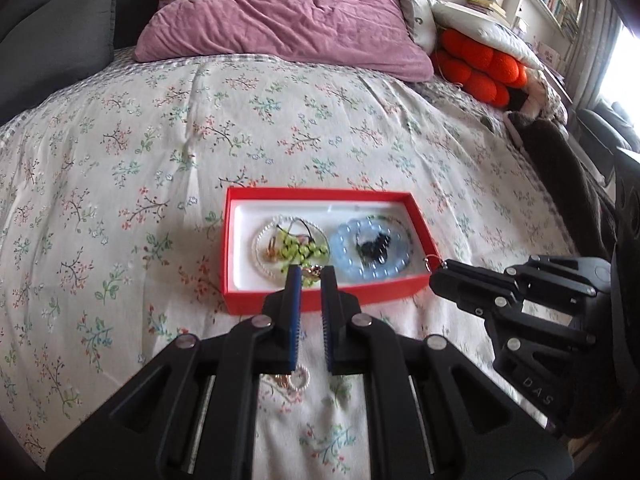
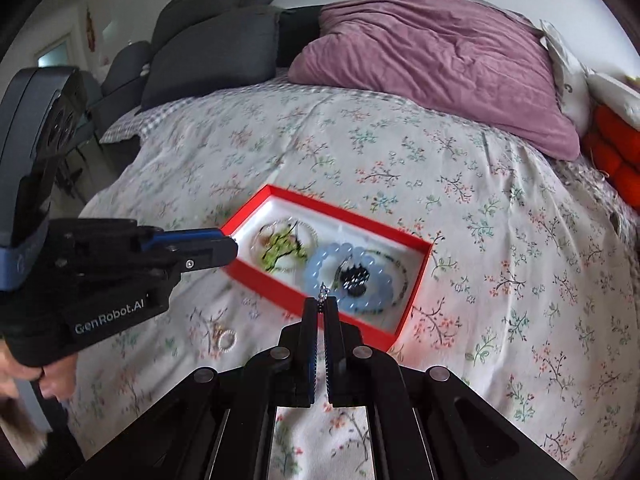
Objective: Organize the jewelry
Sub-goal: 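Carry the gold earring with the left tool while the right tool carries the crystal ring to the box, then open both tools over the red box to drop earring and ring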
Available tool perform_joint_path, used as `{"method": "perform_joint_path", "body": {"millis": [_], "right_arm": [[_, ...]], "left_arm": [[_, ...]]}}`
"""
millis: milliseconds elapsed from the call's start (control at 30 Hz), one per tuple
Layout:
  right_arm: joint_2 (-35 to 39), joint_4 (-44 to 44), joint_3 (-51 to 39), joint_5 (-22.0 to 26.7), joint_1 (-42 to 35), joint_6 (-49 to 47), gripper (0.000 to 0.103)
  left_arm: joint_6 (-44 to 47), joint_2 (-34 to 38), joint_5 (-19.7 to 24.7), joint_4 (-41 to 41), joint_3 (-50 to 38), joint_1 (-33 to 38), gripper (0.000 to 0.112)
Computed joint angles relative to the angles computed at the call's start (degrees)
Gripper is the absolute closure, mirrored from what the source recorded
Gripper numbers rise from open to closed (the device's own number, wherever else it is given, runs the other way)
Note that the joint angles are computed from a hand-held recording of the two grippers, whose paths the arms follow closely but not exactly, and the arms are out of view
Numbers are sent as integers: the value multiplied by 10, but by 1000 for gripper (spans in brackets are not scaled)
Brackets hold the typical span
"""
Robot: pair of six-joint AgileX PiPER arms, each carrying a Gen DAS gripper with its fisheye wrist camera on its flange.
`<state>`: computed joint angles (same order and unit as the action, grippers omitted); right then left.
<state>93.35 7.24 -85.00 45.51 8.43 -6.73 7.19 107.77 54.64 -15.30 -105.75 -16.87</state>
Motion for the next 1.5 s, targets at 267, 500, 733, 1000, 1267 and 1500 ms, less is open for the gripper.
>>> {"method": "perform_joint_path", "body": {"millis": [267, 500, 733, 1000, 1267, 1500], "right_arm": [[52, -6, -44, 14, -17, 34, 100], [63, -4, -48, 12, -25, 37, 99], [62, 11, -53, 30, -28, 17, 90], [19, -11, -19, 19, -25, 18, 52], [-47, -41, 50, -5, -21, 30, 26], [-92, -70, 106, -7, -4, 45, 12]], "left_arm": [[-61, 48, -8, 55, -41, -10, 102], [-70, 63, -3, 68, -55, -12, 101], [-64, 46, -4, 88, -44, -25, 78], [-59, -3, -16, 99, -1, -22, 52], [-72, -49, -6, 110, 53, -10, 30], [-95, -100, -18, 170, 117, -22, 10]]}}
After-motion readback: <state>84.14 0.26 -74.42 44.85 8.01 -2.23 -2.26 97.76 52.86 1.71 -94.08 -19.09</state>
